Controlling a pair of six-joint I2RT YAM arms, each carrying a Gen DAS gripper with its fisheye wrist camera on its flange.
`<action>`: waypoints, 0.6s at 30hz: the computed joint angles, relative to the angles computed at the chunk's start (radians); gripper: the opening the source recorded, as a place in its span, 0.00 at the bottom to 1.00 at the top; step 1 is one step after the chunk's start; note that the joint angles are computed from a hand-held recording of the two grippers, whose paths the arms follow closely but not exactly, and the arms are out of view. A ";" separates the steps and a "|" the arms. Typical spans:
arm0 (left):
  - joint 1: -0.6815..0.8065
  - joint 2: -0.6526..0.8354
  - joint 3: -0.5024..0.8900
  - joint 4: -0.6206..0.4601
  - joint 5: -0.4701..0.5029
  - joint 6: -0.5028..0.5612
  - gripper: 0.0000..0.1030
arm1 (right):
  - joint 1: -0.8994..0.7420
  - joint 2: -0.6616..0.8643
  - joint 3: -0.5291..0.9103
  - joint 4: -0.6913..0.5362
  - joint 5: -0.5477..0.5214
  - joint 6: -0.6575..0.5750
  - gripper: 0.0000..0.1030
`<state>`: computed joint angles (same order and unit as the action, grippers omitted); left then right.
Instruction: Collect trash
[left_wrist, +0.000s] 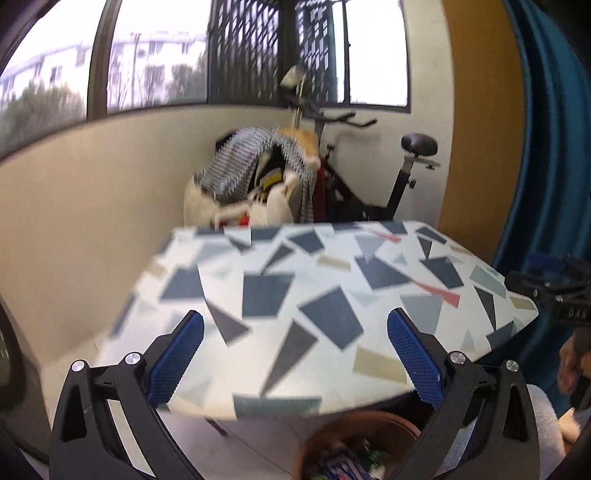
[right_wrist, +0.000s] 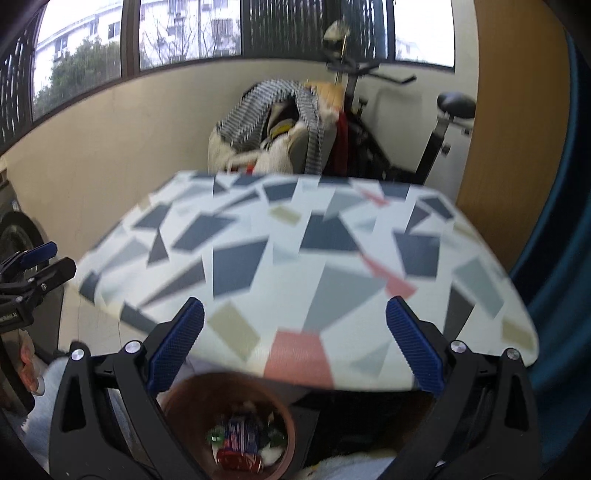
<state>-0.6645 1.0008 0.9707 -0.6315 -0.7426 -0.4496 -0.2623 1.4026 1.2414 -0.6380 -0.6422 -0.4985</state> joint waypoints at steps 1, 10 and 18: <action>-0.013 -0.002 0.015 -0.002 -0.019 0.014 0.94 | -0.003 -0.005 0.014 -0.003 -0.006 -0.002 0.94; -0.089 0.044 0.149 -0.104 -0.139 -0.021 0.94 | -0.046 0.028 0.130 -0.097 -0.079 -0.031 0.94; -0.115 0.083 0.202 -0.162 -0.141 -0.039 0.94 | -0.020 0.046 0.179 -0.116 -0.065 -0.015 0.94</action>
<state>-0.7794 1.0834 1.1731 -0.7937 -0.8831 -0.4885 -0.2823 1.4489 1.4206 -0.7536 -0.7072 -0.5140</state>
